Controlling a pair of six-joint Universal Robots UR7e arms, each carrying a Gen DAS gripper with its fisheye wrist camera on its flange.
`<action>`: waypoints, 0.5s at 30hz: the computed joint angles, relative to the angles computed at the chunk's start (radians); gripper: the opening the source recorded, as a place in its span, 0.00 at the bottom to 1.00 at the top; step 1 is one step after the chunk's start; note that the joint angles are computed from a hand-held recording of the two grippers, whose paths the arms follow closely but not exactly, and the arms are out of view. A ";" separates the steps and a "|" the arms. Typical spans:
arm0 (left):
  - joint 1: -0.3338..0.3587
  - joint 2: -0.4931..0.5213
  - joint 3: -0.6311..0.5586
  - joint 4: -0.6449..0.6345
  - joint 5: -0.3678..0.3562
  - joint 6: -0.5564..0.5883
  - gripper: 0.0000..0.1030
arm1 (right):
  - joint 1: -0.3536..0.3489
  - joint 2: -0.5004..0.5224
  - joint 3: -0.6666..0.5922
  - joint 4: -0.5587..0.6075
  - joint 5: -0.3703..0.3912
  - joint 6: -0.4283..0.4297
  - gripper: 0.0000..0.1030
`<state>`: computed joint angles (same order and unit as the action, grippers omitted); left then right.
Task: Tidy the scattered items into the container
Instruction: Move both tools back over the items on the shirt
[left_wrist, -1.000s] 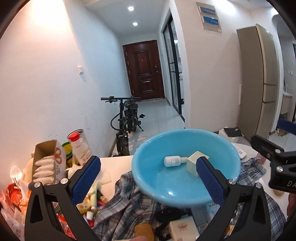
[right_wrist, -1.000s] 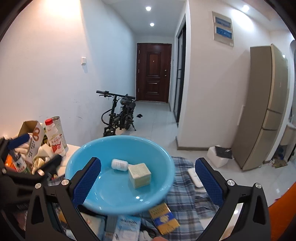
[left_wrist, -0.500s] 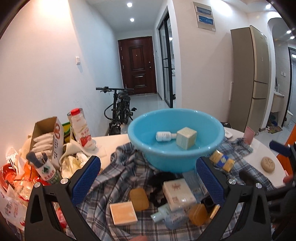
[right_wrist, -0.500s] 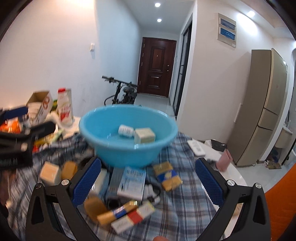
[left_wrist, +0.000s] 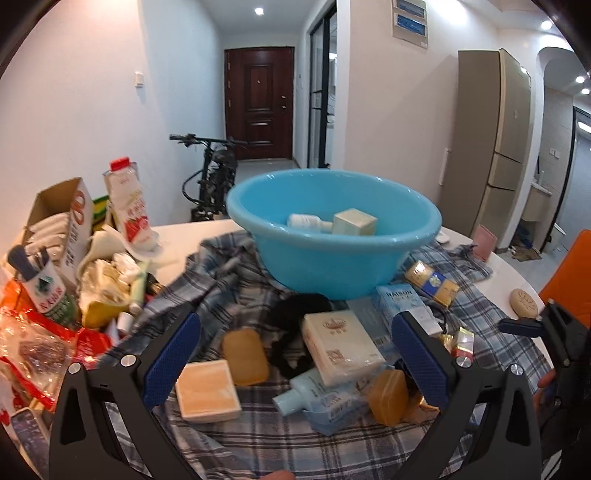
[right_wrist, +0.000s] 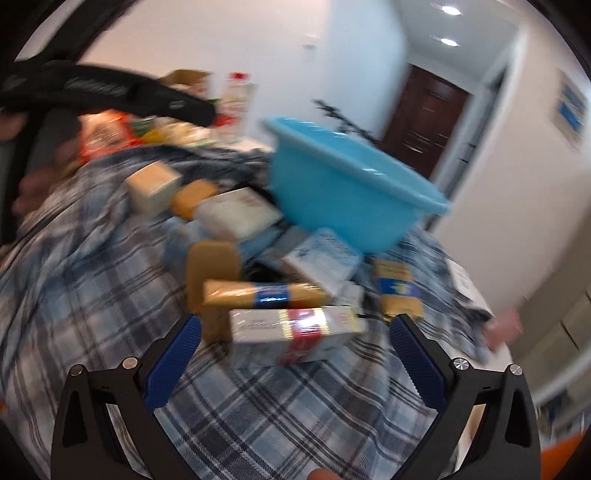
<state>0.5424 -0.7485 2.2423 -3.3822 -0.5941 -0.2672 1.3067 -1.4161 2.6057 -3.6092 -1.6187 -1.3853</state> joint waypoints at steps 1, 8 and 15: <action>0.002 0.004 -0.003 0.001 -0.002 0.003 1.00 | -0.008 -0.021 -0.007 0.063 0.016 -0.024 1.00; 0.024 0.004 -0.009 0.050 -0.026 -0.033 1.00 | -0.042 -0.052 -0.060 0.268 0.041 -0.179 1.00; 0.034 0.005 -0.013 0.085 -0.042 -0.059 1.00 | -0.053 -0.042 -0.087 0.312 0.067 -0.126 1.00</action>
<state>0.5764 -0.7438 2.2292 -3.2971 -0.6365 -0.3261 1.2532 -1.4586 2.5187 -3.2975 -1.5518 -1.5114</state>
